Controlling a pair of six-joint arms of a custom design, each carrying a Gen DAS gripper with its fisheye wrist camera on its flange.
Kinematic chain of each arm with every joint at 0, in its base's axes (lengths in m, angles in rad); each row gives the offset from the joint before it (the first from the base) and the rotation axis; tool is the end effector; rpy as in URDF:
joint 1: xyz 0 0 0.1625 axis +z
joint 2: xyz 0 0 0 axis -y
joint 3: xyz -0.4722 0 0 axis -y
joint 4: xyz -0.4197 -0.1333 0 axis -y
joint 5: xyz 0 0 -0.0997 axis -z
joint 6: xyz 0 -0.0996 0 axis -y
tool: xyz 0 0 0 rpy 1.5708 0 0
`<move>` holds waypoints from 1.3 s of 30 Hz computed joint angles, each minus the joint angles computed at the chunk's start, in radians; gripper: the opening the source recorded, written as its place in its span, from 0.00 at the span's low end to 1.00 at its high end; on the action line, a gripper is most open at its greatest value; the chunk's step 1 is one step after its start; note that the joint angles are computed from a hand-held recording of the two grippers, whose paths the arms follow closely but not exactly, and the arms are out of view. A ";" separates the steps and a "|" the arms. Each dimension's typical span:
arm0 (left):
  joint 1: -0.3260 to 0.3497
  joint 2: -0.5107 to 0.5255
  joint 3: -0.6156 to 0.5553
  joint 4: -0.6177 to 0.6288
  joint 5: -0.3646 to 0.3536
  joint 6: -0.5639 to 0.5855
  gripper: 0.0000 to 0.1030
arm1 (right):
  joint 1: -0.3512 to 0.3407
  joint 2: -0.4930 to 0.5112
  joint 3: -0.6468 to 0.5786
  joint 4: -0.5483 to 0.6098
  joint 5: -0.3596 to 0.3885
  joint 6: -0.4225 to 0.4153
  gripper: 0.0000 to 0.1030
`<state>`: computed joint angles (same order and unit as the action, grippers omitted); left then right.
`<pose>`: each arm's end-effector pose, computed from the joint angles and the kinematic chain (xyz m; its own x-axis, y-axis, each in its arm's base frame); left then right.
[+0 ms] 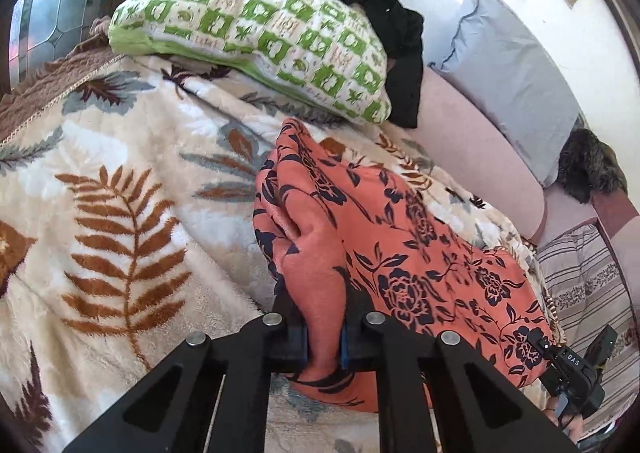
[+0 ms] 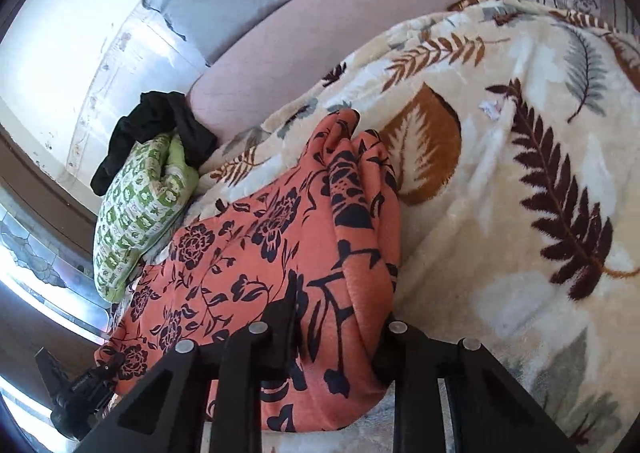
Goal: Fold small clothes
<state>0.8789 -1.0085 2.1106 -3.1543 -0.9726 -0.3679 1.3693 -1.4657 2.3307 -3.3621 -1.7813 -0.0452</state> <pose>-0.2164 -0.5581 0.1608 -0.9524 0.0591 -0.2992 0.2390 0.7542 -0.6116 0.0182 -0.4727 0.3338 -0.9292 0.3324 0.1615 0.0783 0.6043 -0.7929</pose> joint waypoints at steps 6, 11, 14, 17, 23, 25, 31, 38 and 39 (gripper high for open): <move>-0.068 -0.130 0.131 0.030 0.014 -0.059 0.09 | 0.053 -0.125 0.096 0.009 -0.022 0.010 0.24; -0.087 -0.235 0.270 0.105 0.035 -0.205 0.12 | 0.021 -0.235 0.169 0.143 -0.079 0.073 0.27; -0.035 -0.282 0.281 0.232 0.024 -0.403 0.28 | 0.071 -0.201 0.140 0.188 -0.308 0.125 0.30; -0.023 -0.328 0.318 0.147 0.013 -0.444 0.36 | 0.146 -0.147 0.154 -0.067 -0.456 0.039 0.31; -0.169 -0.321 0.376 0.024 0.144 -0.344 0.61 | 0.213 -0.078 0.144 -0.083 -0.203 -0.084 0.32; -0.186 -0.282 0.345 0.008 0.128 -0.260 0.68 | 0.239 0.000 0.107 -0.022 -0.164 -0.058 0.32; -0.144 -0.107 0.175 0.250 0.119 -0.184 0.89 | 0.244 0.160 0.012 0.122 -0.120 0.054 0.32; -0.197 0.031 0.164 0.391 0.338 -0.164 1.00 | 0.197 0.180 -0.003 0.243 -0.110 0.073 0.32; -0.190 0.020 0.166 0.386 0.317 -0.150 1.00 | 0.184 0.174 0.003 0.236 -0.084 0.082 0.32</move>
